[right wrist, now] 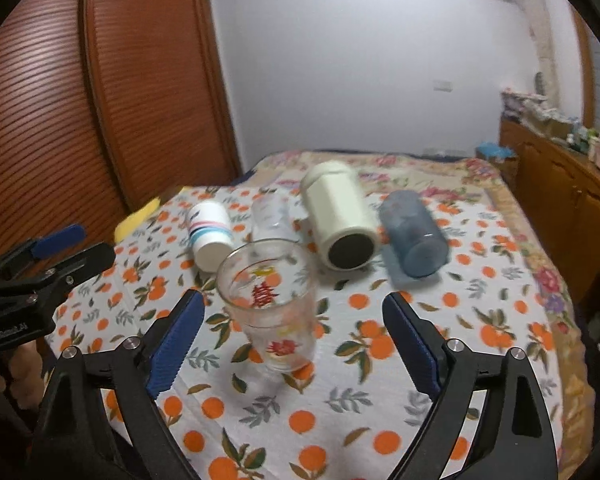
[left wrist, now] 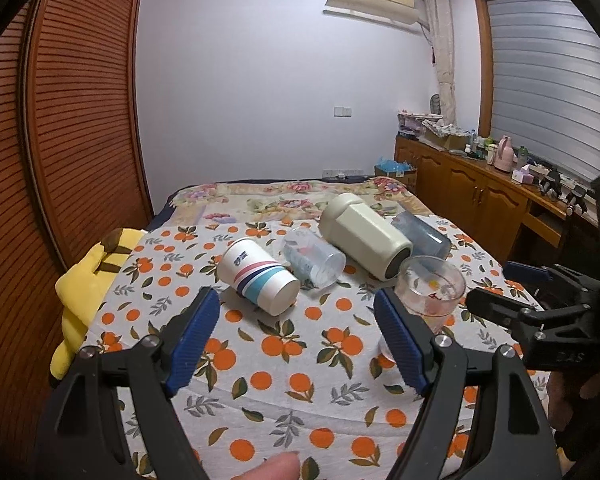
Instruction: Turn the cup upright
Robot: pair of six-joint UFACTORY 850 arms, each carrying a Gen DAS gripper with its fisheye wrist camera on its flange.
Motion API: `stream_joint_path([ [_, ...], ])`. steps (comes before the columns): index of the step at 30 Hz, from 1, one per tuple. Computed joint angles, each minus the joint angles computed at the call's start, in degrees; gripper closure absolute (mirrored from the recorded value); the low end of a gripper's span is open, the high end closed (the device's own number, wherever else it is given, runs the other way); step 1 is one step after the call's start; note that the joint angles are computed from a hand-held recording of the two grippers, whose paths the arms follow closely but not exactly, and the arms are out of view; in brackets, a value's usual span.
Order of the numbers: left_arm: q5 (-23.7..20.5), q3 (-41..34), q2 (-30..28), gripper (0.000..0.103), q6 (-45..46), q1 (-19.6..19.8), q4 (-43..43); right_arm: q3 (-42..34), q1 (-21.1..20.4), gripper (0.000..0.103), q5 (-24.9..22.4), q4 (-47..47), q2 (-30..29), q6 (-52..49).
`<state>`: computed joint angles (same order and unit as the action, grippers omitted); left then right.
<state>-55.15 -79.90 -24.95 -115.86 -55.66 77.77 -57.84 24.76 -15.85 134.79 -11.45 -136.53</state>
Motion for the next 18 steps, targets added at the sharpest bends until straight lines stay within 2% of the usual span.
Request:
stream_joint_path([
  [4,-0.4,-0.6,-0.5,0.017,0.1,-0.5,0.0,2.7,-0.3,0.003,-1.0,13.5,1.8,-11.8],
  [12,-1.4,-1.0,-1.3,0.013,-0.3,-1.8,-0.6,6.4,-0.5,0.003,-3.5,24.1,4.1,-21.3],
  [18,-1.4,-1.3,-1.8,0.013,0.4,-2.2,-1.7,7.5,-0.4,0.003,-4.0,27.2,4.5,-23.8],
])
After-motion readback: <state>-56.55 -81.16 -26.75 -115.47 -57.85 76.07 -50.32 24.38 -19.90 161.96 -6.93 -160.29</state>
